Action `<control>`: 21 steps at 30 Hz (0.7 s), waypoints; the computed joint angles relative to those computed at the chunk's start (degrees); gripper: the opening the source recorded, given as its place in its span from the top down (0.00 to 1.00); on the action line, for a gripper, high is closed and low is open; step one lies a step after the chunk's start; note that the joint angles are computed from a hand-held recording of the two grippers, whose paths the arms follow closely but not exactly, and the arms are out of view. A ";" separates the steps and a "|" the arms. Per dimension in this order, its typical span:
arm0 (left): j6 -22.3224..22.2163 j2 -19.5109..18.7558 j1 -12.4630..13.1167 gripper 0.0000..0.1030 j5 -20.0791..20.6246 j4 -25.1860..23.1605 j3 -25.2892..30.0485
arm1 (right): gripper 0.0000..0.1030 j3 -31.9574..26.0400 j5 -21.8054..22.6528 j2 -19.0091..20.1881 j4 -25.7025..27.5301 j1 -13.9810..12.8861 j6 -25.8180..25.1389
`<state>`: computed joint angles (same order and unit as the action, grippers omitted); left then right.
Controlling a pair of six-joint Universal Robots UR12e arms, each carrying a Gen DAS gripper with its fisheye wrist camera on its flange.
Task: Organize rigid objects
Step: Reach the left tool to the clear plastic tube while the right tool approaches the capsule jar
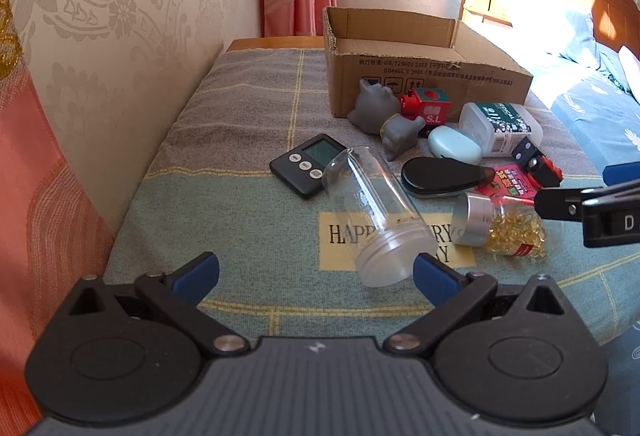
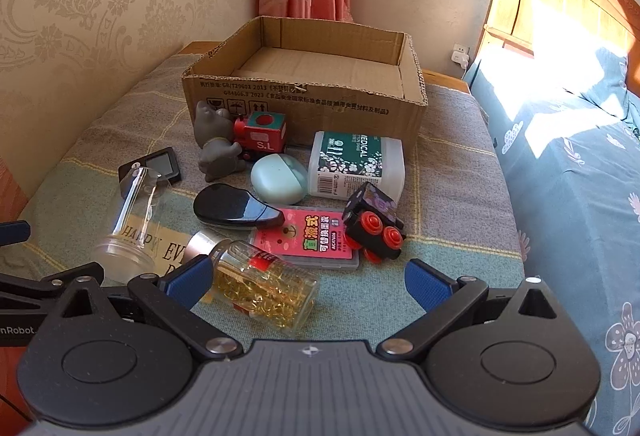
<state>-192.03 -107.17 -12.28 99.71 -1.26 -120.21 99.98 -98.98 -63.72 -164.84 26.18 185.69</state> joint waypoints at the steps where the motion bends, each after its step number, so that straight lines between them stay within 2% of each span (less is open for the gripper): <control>1: 0.16 0.01 0.29 0.01 -0.37 0.24 -0.21 | 0.00 -0.63 0.14 0.46 0.32 0.20 -0.34; 12: 3.75 0.08 1.83 0.01 -1.46 0.57 -1.42 | 0.00 -6.48 -1.02 5.71 2.76 2.25 -2.71; 21: 6.33 -0.31 1.75 0.01 -2.72 0.43 -1.00 | 0.00 -4.27 -1.31 4.32 4.37 1.29 -0.53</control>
